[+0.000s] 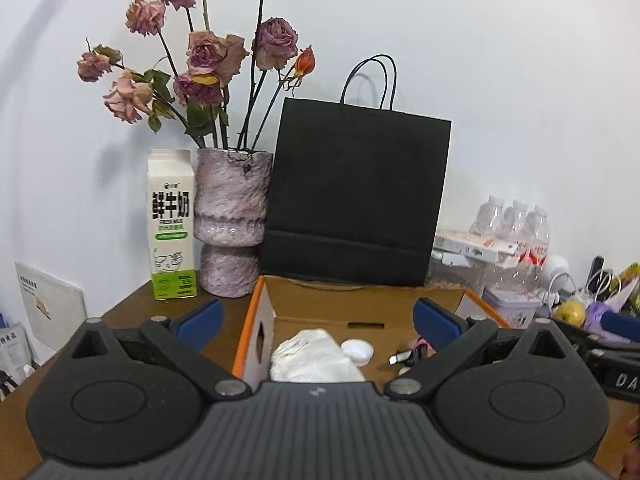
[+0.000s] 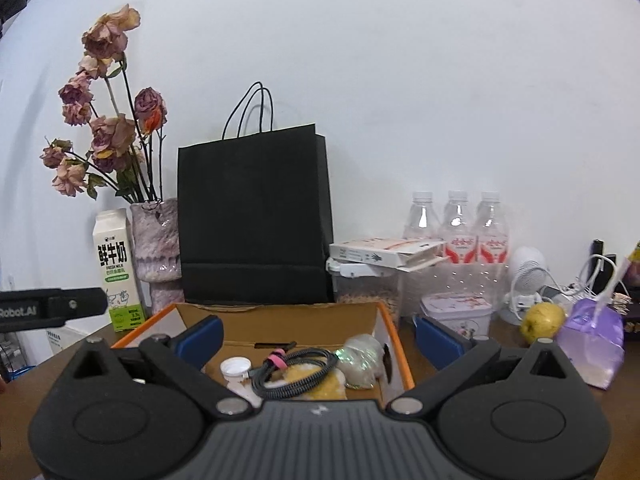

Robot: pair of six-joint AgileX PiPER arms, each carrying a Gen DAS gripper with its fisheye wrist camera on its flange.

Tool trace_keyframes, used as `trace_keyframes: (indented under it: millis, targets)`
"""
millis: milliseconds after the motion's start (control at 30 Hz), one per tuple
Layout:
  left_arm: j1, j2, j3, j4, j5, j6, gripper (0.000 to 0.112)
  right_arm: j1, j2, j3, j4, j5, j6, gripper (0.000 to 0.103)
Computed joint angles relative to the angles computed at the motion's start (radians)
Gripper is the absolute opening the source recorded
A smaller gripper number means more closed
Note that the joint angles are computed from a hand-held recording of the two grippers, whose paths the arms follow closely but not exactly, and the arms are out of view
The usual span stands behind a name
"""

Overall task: Organize objects
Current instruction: 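Move both open grippers back from the box toward the remaining table items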

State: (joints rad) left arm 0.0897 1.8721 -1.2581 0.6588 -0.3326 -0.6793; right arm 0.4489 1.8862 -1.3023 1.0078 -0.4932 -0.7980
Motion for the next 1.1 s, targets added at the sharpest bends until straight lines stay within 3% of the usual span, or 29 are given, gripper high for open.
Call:
trace_keyframes:
  millis: [200,433,1100]
  targets:
    - [0.032,-0.058,0.122,0.010,-0.073,0.040,0.103,0.045,-0.053,0.117,-0.009,-0.051,0.017,0.103]
    - [0.039,-0.127,0.281,-0.079,-0.152,0.227,0.103,0.114,-0.081,0.202,0.060,-0.093,-0.045,0.103]
    - [0.245,-0.230,0.516,0.295,-0.262,-0.011,0.103,0.298,-0.211,0.452,0.208,-0.168,-0.062,0.103]
